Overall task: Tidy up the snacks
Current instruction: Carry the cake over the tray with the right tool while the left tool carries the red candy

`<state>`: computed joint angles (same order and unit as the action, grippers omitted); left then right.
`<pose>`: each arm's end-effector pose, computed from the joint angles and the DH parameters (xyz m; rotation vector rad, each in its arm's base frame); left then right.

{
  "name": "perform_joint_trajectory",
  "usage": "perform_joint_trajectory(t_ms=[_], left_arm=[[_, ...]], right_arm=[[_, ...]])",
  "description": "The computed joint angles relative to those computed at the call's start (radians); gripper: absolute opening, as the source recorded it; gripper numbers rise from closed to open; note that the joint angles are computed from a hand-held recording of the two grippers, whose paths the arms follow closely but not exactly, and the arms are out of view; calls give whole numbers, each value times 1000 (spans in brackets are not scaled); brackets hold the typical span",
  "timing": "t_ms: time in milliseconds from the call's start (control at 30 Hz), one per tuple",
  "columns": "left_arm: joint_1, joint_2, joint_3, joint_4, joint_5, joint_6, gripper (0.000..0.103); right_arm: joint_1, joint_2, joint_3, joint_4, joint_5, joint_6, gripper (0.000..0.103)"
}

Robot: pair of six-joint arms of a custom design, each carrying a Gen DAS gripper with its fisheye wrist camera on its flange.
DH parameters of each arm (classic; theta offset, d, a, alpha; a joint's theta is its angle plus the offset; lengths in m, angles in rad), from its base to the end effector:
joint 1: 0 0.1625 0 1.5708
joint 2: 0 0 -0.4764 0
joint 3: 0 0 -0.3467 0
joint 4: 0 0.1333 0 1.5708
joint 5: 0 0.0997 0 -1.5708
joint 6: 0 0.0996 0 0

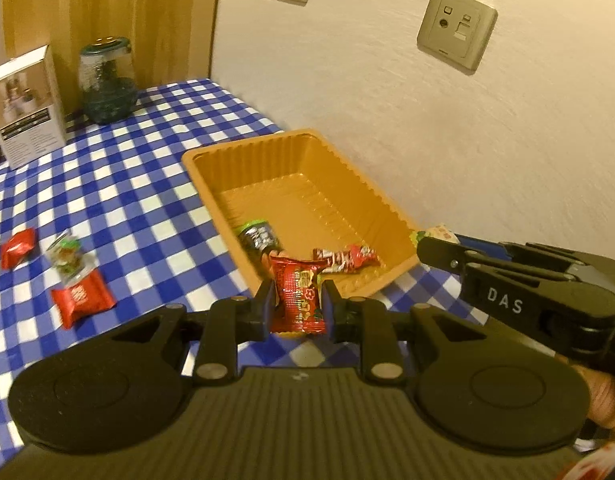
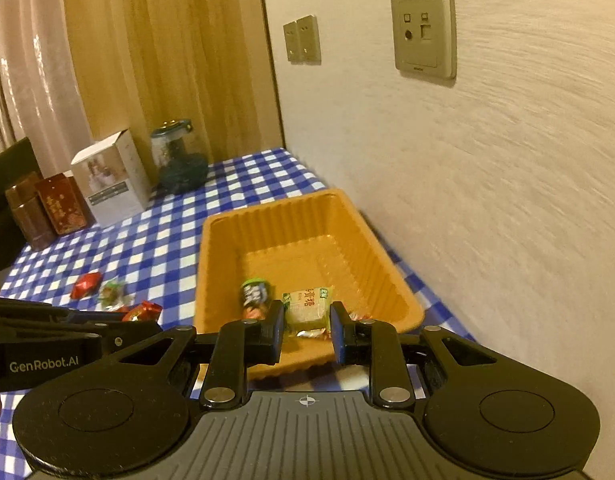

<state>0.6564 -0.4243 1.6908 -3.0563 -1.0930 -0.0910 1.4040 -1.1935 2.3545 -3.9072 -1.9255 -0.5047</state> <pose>-0.4092 -0.5413 -0.0368 1.0394 2.5654 -0.5912 0.0246 -0.4485 0.3434 0.1087 -2.1673 1.2281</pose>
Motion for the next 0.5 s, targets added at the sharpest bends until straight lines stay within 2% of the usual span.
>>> perform_joint_trajectory(t_ms=[267, 500], left_arm=[[24, 74, -114, 45, -11, 39, 22], [42, 124, -182, 78, -17, 57, 22]], right_arm=[[-54, 13, -82, 66, 25, -6, 24], [-81, 26, -105, 85, 30, -4, 24]])
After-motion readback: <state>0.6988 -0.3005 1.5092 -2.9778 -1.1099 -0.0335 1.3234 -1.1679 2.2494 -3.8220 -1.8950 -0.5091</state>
